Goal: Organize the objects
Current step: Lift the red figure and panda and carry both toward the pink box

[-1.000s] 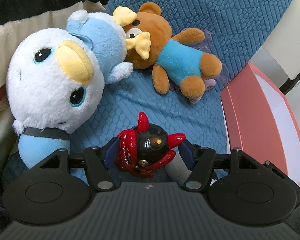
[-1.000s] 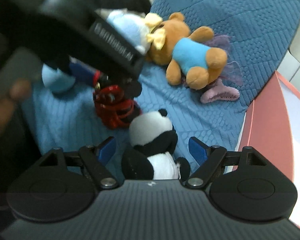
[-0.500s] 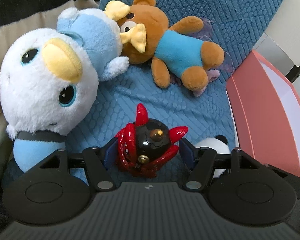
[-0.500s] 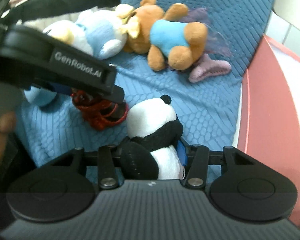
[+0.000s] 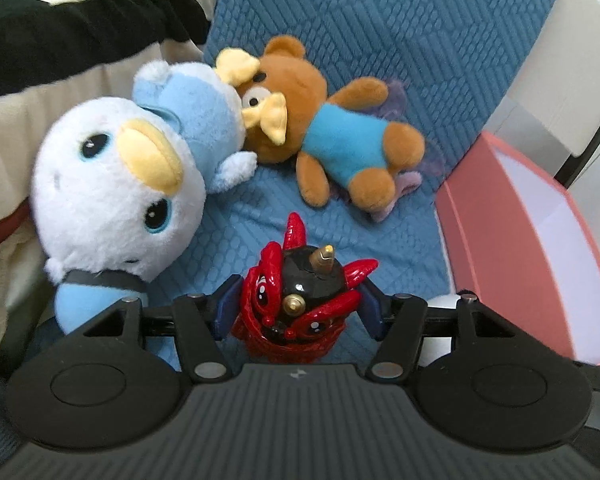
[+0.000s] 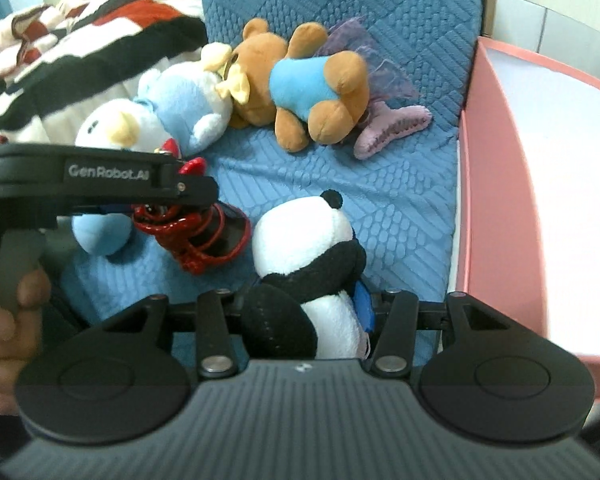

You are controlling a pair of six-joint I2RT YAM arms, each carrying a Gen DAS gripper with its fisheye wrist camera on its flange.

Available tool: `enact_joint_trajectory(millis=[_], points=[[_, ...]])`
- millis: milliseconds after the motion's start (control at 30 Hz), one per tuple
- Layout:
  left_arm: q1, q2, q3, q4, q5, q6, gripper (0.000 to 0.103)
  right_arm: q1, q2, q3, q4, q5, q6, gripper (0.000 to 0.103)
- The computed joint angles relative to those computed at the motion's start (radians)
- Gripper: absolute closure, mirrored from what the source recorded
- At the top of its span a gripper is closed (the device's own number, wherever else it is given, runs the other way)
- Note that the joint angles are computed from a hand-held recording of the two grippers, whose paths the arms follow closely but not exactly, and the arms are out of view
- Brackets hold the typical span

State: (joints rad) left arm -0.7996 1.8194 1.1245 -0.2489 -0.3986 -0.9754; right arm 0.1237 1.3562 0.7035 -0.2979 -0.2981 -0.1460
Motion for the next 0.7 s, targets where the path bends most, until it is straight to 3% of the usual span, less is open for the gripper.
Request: enact_joint_trajectory(millis=[100,367,500,700], points=[[-0.023,-0.051,-0.011,-0.027,-0.008,-0.028,0.037,-0.022,-0.061,0.011,-0.072,-0.017,0.017,0.053],[-0.089,-0.096,0.137,-0.243,-0.048,-0.081,0.037,-0.100,-0.167,0.145,-0.290,-0.076,0.009,0.053],[-0.113,-0.097,0.249,-0.336,-0.059,-0.117,0.037,-0.155,-0.165,0.273,-0.408,-0.120,-0.020,0.053],[-0.137,-0.024,0.502,-0.483,-0.104,-0.087,0.037,-0.249,-0.133,0.460,-0.512,-0.180,-0.061,0.053]])
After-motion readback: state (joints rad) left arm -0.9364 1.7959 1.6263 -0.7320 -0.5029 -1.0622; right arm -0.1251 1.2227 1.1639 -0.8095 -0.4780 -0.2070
